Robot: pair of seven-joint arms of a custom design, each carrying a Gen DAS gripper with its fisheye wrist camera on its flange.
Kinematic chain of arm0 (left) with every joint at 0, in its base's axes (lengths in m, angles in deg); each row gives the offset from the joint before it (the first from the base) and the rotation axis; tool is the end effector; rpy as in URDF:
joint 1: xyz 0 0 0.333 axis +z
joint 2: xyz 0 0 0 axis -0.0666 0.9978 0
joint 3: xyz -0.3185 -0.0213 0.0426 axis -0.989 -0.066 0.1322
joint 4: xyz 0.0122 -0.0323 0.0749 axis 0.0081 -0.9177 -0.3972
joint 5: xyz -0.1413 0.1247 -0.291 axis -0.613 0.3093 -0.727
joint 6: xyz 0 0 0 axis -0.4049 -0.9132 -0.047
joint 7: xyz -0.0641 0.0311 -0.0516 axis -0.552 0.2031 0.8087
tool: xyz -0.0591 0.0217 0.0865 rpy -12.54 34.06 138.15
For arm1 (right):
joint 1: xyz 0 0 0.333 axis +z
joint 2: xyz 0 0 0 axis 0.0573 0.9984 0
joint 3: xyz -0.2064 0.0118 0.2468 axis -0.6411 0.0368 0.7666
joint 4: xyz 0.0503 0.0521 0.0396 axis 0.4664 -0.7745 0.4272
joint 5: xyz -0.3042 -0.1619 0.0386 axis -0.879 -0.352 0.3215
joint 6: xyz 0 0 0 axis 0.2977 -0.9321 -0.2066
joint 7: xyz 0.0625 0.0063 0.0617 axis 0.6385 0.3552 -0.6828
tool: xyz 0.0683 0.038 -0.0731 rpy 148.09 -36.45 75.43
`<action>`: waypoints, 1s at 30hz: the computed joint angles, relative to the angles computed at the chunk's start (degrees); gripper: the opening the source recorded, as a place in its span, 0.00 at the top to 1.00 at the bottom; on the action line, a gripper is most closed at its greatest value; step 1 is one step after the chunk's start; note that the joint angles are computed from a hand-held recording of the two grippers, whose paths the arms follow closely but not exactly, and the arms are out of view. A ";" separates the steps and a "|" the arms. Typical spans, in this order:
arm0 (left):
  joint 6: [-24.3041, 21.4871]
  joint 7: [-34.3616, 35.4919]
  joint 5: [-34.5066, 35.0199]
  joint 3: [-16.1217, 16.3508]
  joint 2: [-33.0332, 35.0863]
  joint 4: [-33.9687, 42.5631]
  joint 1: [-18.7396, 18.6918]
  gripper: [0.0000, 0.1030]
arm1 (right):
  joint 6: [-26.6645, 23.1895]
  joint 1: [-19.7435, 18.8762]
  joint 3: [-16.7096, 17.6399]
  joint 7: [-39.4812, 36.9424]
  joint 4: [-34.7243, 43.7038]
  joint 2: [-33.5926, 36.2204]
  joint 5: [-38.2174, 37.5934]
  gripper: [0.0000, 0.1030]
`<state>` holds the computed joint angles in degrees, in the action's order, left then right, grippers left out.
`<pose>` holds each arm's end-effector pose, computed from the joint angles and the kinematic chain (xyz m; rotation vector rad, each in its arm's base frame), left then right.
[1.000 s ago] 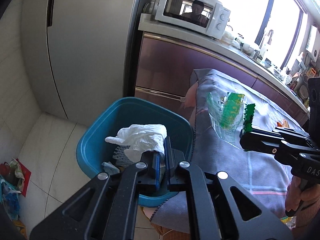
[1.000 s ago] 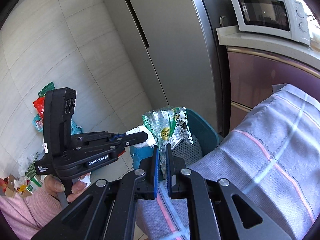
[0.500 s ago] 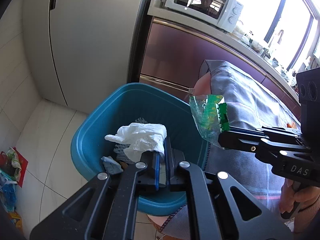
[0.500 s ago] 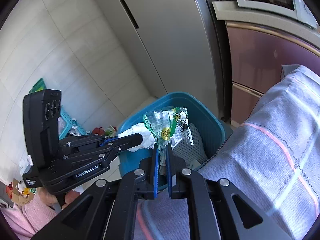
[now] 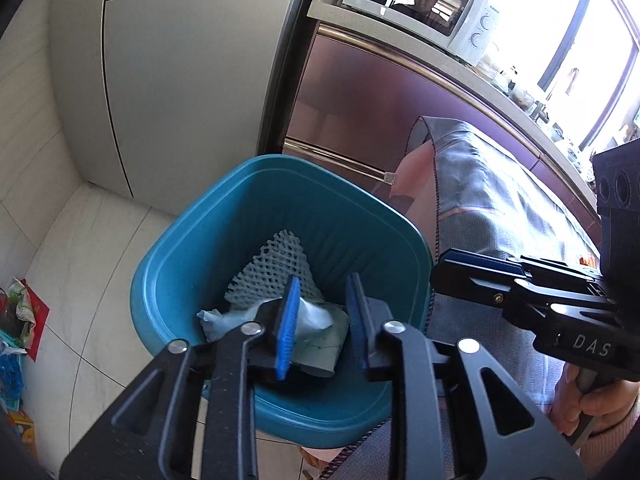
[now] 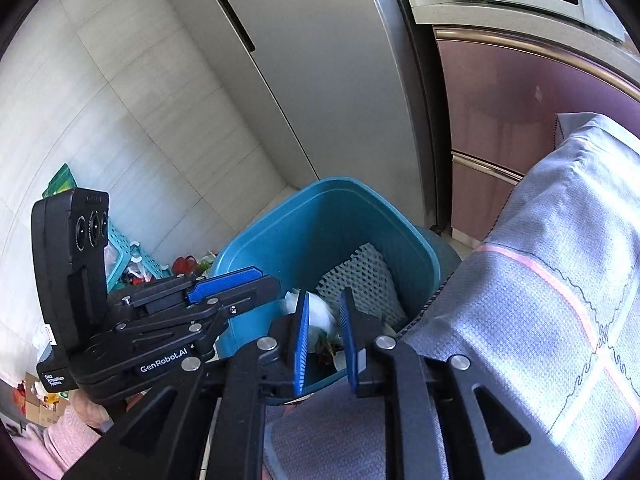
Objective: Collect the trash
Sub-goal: 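Carry the tissue and clear wrapper to the teal bin and release both, then return both tools to the orange peels on the table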
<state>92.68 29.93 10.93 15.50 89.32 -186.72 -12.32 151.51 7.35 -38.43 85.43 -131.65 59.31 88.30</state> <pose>0.5100 -0.2006 0.4334 -2.1499 1.5892 -0.8968 0.6320 0.1023 0.4747 -2.1231 1.0430 0.0898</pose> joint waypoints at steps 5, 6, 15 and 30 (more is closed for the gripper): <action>-0.20 -0.68 0.48 0.00 -0.10 0.11 -0.32 0.71 | -0.06 -1.02 -0.16 -1.41 -1.12 -0.93 1.77 0.84; -0.20 -1.26 1.24 0.16 -0.18 0.13 -0.49 0.69 | -0.30 -1.32 -0.24 -1.95 -1.59 -1.35 2.22 0.84; 0.52 -12.14 16.31 0.34 -1.82 2.45 -2.97 0.49 | 1.09 -4.02 -2.47 -11.63 -10.26 -9.14 8.77 0.73; -0.38 7.13 7.20 -6.38 11.45 21.21 -10.70 0.46 | 6.30 -12.22 -10.83 -13.82 -17.50 -15.81 15.74 0.68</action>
